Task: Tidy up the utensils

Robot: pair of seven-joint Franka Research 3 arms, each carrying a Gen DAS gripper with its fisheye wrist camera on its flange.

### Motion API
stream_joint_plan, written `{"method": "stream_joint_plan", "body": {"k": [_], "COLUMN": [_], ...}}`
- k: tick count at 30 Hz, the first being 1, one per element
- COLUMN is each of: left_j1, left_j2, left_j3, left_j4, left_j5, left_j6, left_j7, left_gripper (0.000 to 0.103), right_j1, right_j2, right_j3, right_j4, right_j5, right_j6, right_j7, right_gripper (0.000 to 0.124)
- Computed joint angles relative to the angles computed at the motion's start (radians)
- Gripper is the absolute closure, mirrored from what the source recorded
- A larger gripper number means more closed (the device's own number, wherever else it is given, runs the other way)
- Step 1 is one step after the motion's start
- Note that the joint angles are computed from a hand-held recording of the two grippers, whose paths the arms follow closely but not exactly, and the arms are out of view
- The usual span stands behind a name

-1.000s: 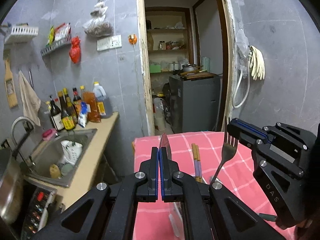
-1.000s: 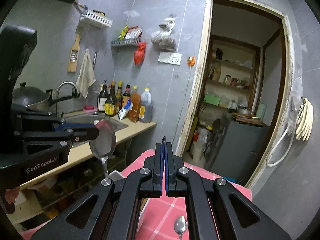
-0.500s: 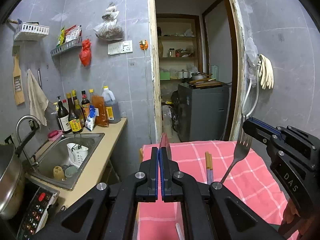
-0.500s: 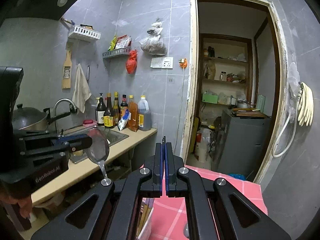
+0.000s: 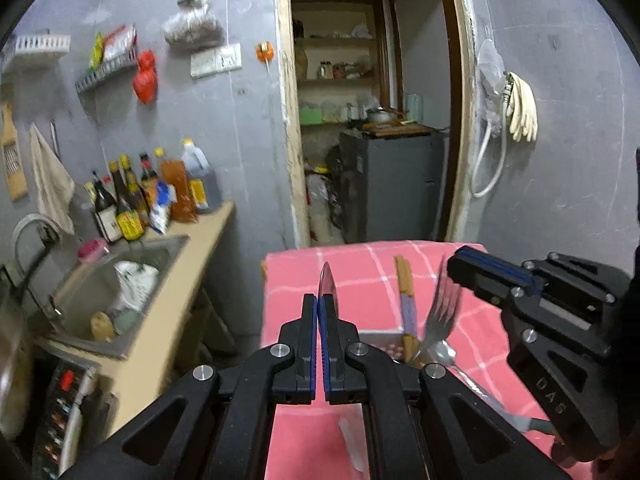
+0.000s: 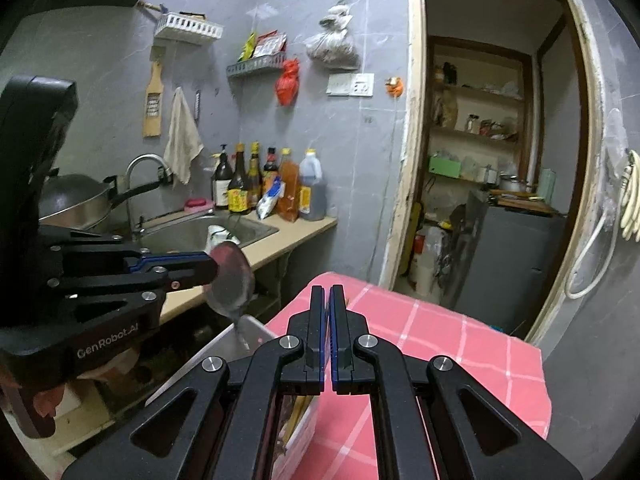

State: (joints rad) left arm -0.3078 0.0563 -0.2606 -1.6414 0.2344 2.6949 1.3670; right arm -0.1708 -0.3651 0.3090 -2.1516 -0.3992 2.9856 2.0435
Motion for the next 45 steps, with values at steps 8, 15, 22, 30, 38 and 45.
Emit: {"method": "stream_joint_plan", "body": {"k": [8, 15, 22, 30, 38, 45], "left_j1": [0.017, 0.003, -0.04, -0.099, -0.136, -0.175], "left_j2": [-0.025, -0.093, -0.115, -0.105, -0.011, 0.093], "left_j3": [-0.006, -0.001, -0.006, -0.037, -0.073, -0.082], "left_j4": [-0.029, -0.127, -0.159, -0.153, -0.043, 0.069], "left_j5": [-0.237, -0.379, -0.36, -0.293, -0.235, -0.109], "left_j6": [-0.009, 0.115, 0.163, 0.164, 0.072, -0.019], "left_j7": [0.099, 0.128, 0.097, 0.11, 0.095, -0.023], "left_gripper": [0.099, 0.032, 0.017, 0.009, 0.008, 0.008], "right_j1": [0.077, -0.004, -0.064, -0.074, -0.062, -0.077], "right_j2": [-0.038, -0.174, -0.357, -0.527, -0.62, -0.643], "right_j3": [-0.077, -0.053, -0.077, -0.138, -0.202, -0.232], "right_j4": [-0.05, -0.156, -0.291, -0.417, -0.504, -0.557], "right_j5": [0.132, 0.211, 0.279, 0.311, 0.346, 0.374], "right_j6": [0.019, 0.023, -0.083, -0.262, -0.409, -0.443], "right_j7": [-0.073, -0.052, -0.059, -0.104, -0.148, -0.162], "right_gripper": [0.087, 0.056, 0.032, 0.03, 0.03, 0.03]}}
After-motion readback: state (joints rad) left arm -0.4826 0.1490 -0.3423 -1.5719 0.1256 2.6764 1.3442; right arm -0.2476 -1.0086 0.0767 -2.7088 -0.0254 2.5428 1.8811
